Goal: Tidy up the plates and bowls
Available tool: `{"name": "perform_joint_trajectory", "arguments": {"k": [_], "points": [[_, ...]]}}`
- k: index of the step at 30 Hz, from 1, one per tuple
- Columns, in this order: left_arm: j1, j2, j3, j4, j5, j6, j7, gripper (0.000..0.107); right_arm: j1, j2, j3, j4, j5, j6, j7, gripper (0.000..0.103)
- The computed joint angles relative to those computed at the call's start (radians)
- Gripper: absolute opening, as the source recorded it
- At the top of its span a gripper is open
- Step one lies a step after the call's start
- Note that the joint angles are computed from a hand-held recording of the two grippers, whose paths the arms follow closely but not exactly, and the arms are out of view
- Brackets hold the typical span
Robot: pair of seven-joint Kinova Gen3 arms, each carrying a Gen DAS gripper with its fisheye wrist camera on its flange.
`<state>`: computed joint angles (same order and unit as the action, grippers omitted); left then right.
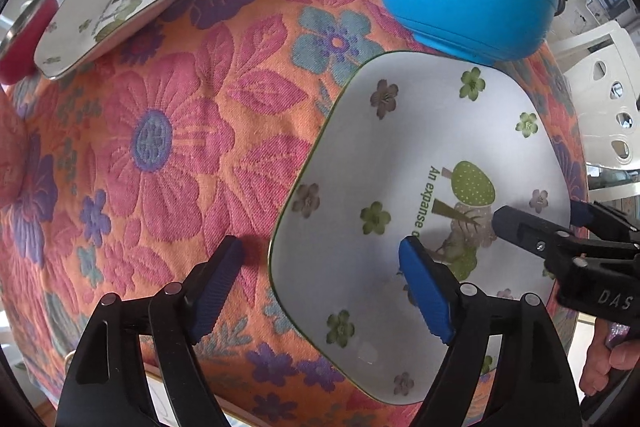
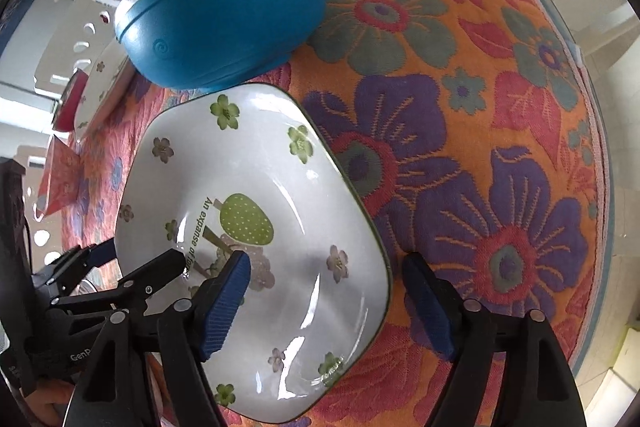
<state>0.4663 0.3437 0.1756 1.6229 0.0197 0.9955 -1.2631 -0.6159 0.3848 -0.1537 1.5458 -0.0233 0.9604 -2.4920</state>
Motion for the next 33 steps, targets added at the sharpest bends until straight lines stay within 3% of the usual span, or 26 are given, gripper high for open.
{"name": "perform_joint_trajectory", "arguments": {"k": [4, 8, 14, 19, 33], "points": [[-0.014, -0.003, 0.002, 0.006, 0.017, -0.007, -0.019, 0.074, -0.021, 0.034, 0.003, -0.053, 0.025, 0.042, 0.004, 0.077], [-0.017, -0.017, 0.015, 0.019, 0.026, -0.043, -0.06, 0.061, -0.022, 0.051, -0.006, -0.071, 0.017, 0.019, 0.036, 0.074], [-0.022, -0.012, 0.022, 0.006, 0.045, -0.032, -0.107, 0.059, -0.023, 0.048, -0.005, -0.058, -0.003, -0.019, 0.036, 0.074], [-0.057, -0.029, 0.019, 0.014, 0.097, -0.025, -0.155, 0.059, 0.018, 0.031, -0.034, -0.018, -0.068, -0.078, 0.119, 0.074], [-0.118, -0.209, -0.007, 0.119, 0.099, -0.035, -0.172, 0.059, -0.027, -0.017, -0.049, 0.0, -0.096, -0.128, 0.144, 0.073]]}}
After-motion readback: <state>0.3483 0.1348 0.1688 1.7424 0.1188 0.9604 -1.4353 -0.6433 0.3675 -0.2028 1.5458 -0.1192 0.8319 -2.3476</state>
